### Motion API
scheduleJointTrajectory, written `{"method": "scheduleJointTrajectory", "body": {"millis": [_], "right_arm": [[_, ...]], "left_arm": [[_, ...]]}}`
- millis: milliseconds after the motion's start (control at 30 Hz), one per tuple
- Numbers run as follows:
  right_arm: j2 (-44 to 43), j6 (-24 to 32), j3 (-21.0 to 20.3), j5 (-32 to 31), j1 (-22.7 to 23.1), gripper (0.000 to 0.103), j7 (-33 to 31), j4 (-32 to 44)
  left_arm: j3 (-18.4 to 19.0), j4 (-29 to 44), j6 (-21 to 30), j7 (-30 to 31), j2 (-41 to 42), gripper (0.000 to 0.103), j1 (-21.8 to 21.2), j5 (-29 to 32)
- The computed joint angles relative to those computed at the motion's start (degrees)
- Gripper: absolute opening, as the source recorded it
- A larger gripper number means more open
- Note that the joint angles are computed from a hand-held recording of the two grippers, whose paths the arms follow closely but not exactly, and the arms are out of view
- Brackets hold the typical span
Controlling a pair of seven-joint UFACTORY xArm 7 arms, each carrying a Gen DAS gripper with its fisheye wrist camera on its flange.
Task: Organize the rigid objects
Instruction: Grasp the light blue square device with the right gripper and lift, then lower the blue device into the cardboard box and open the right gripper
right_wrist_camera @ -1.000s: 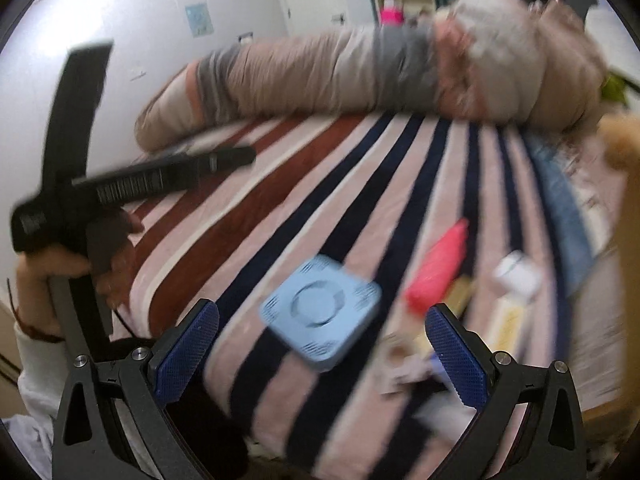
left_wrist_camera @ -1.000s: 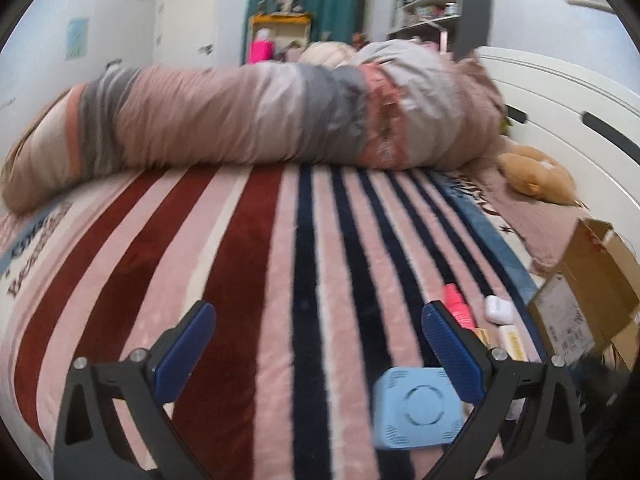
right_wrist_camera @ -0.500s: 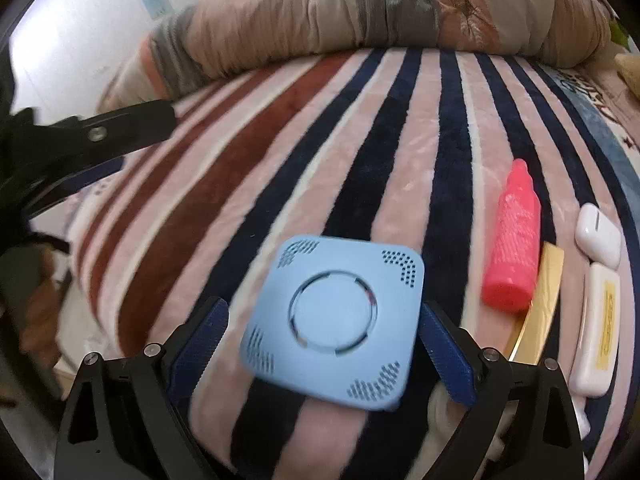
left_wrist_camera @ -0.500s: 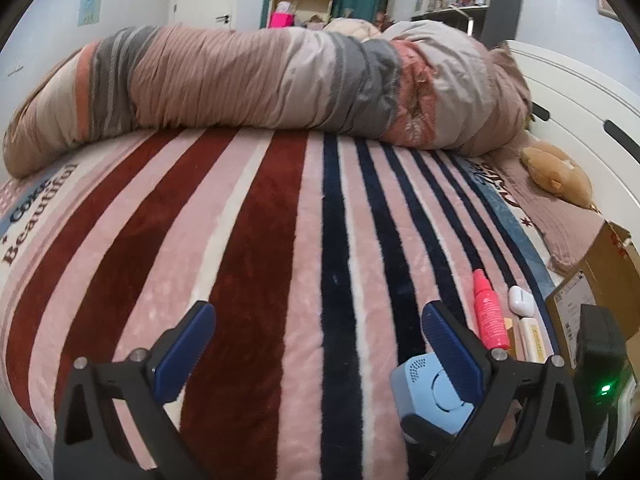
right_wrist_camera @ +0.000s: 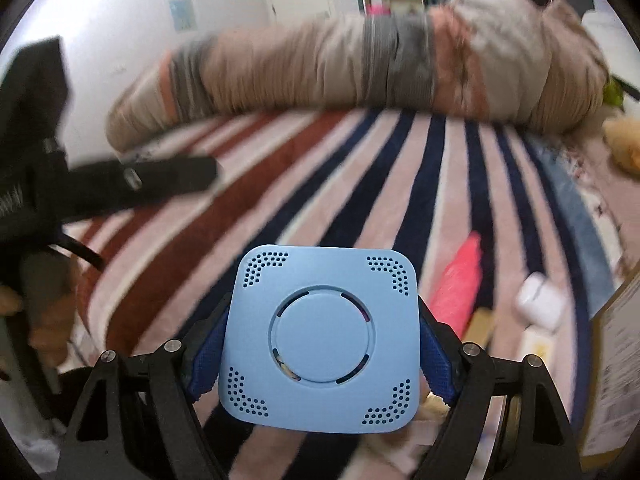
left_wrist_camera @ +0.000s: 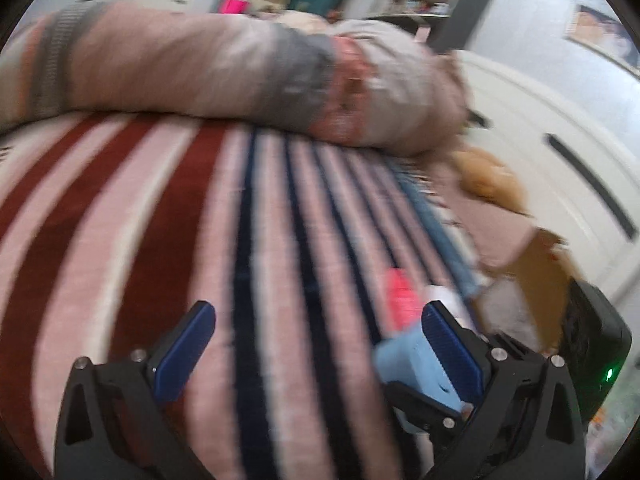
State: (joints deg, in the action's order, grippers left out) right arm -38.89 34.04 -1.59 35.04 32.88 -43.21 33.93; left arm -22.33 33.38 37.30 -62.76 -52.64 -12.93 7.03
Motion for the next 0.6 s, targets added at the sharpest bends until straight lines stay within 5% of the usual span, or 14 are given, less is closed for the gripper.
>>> {"method": "scheduleJointTrajectory", "body": {"millis": [167,233,333,600], "right_arm": [[-6.5,-0.9,-5.8,4.5,2.9,0.079,-8.4,0.4],[-9.7,-1.1,-7.0,5.3,3.2,0.079,-10.4,0.3],[-12.4,-1.9,-8.9,5.9,3.3,0.079,-12.5,1.3],[-12.5,3.6,-18.4,5.4,-0.9,0.078,-13.5,9.0]], "left_arm": [[8.8,0.8,-21.9,10.6,9.9,0.077,-12.0,-6.4],[9.7,4.1,-25.2,13.8,13.5,0.065,-13.7,-7.9],[8.7,12.3,-24.8,18.0,19.2,0.039,-14.6,-8.4],[-1.4,41.2,-11.5,22.1,39.2,0.031,-9.4,2.2]]}}
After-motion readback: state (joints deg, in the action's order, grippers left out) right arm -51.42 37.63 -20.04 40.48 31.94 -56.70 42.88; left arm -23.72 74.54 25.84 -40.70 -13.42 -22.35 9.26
